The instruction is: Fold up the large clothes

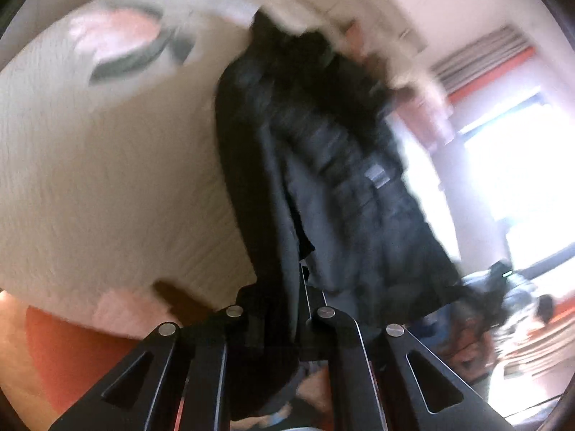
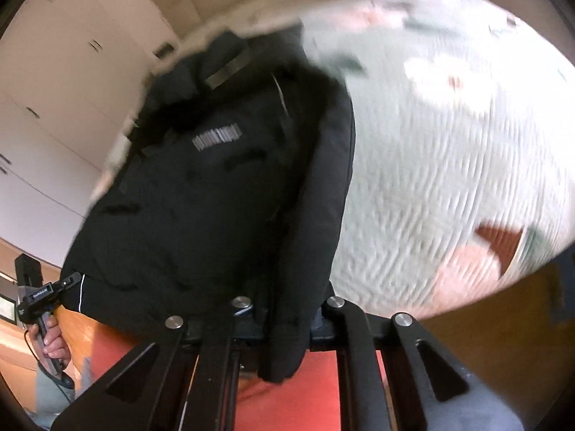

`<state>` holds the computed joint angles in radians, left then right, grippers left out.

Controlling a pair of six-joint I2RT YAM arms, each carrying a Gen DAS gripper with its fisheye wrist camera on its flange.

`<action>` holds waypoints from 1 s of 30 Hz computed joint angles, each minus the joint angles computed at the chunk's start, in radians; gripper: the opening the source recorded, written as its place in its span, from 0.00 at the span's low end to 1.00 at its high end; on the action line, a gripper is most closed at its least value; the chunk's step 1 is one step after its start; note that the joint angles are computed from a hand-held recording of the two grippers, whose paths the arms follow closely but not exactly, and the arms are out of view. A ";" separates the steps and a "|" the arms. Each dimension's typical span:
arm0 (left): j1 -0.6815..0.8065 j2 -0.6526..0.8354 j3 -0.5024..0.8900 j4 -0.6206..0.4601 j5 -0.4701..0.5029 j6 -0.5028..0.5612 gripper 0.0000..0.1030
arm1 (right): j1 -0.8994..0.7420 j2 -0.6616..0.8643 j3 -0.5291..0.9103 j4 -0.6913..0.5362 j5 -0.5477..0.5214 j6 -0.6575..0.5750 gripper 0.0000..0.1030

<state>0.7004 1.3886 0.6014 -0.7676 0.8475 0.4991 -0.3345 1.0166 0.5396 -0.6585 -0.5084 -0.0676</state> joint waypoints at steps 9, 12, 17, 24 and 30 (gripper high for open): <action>-0.098 0.054 0.330 0.153 0.246 -0.369 0.11 | -0.030 0.232 0.436 0.025 -0.189 0.117 0.14; -0.182 0.172 0.451 0.423 0.213 -0.650 0.14 | 0.017 0.387 0.605 0.110 -0.146 0.210 0.14; -0.312 0.442 0.718 0.609 -0.001 -0.863 0.17 | 0.124 0.720 0.939 0.165 0.014 0.291 0.16; -0.496 0.903 1.224 0.436 -0.380 -0.778 0.18 | 0.273 1.323 1.567 -0.005 0.296 0.297 0.20; -0.505 1.221 1.511 0.354 -0.325 -0.803 0.22 | 0.336 1.584 1.758 -0.038 0.450 0.248 0.21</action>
<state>0.1951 2.6101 2.1123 -0.4132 0.5229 -0.3038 0.0012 2.6009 2.2977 -0.6969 -0.0588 0.1806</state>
